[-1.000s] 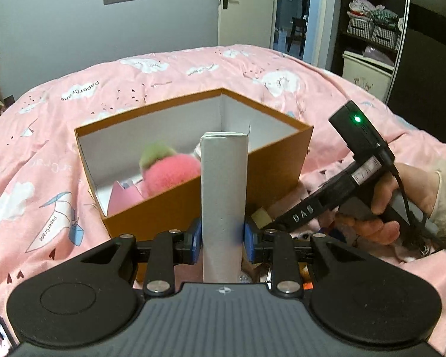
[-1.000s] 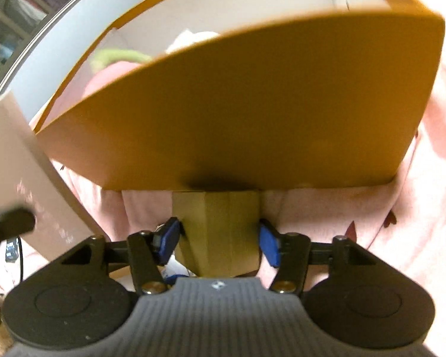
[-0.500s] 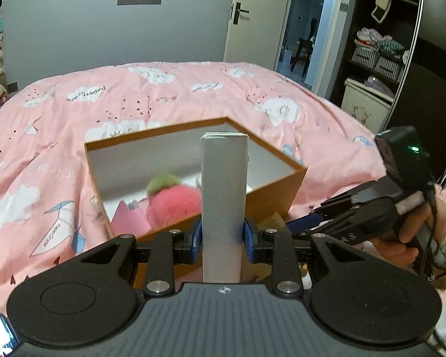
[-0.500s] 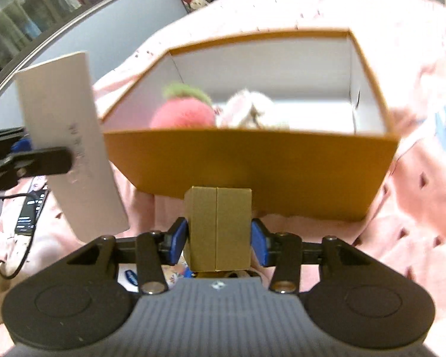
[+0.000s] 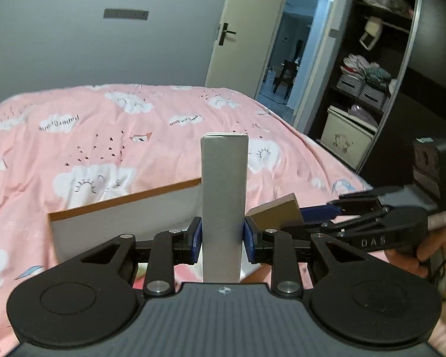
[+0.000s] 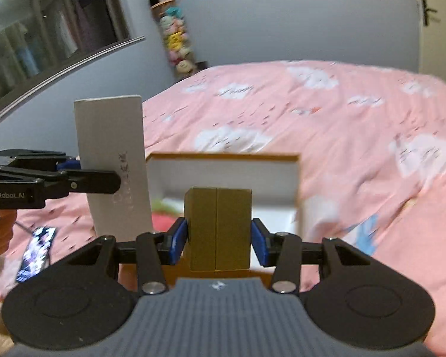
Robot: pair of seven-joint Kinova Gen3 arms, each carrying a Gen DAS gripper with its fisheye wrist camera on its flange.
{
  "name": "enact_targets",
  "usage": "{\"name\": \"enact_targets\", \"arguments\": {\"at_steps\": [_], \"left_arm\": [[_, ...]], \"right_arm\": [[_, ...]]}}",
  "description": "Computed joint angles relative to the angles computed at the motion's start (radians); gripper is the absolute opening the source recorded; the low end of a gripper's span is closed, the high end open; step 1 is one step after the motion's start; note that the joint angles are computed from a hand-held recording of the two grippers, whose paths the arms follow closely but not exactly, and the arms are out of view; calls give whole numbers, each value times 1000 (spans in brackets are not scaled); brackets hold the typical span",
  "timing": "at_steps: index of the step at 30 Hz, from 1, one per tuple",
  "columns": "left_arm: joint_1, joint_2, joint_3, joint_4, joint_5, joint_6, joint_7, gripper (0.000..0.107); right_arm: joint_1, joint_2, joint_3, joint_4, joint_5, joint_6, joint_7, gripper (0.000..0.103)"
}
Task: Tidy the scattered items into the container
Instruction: 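Carry white box with left tool while right tool carries gold box over orange box, then lower white box into orange box and open left tool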
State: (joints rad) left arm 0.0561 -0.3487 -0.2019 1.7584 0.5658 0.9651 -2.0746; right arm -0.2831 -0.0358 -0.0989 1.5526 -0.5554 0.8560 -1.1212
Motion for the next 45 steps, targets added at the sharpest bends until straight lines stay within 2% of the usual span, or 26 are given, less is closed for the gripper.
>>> {"name": "enact_targets", "arguments": {"at_steps": [3, 7, 12, 16, 22, 30, 35, 39, 45], "left_arm": [[-4, 85, 16, -23, 48, -34, 46, 32], [-33, 216, 19, -40, 159, -27, 49, 32], [-78, 354, 113, -69, 105, -41, 174, 32], [-126, 426, 165, -69, 147, -22, 197, 32], [-157, 480, 217, -82, 135, -4, 242, 32], [-184, 545, 244, -127, 127, 53, 300, 32], [-160, 578, 253, -196, 35, 98, 397, 32], [-138, 580, 255, -210, -28, 90, 474, 34], [-116, 563, 259, -223, -100, 95, 526, 37]], "right_arm": [[-9, 29, -16, -38, 84, -35, -75, 49], [-12, 55, -23, -62, 158, -68, -135, 49], [-13, 66, -28, -55, 217, -102, -183, 49], [-21, 83, -33, -56, 283, -123, -223, 49], [-31, 110, -34, -69, 361, -120, -276, 49], [-28, 127, -40, -68, 361, -118, -278, 49], [-42, 133, -42, -70, 393, -119, -302, 49], [-48, 128, -46, -65, 404, -121, -308, 49], [-54, 118, -45, -57, 421, -128, -312, 49]]}}
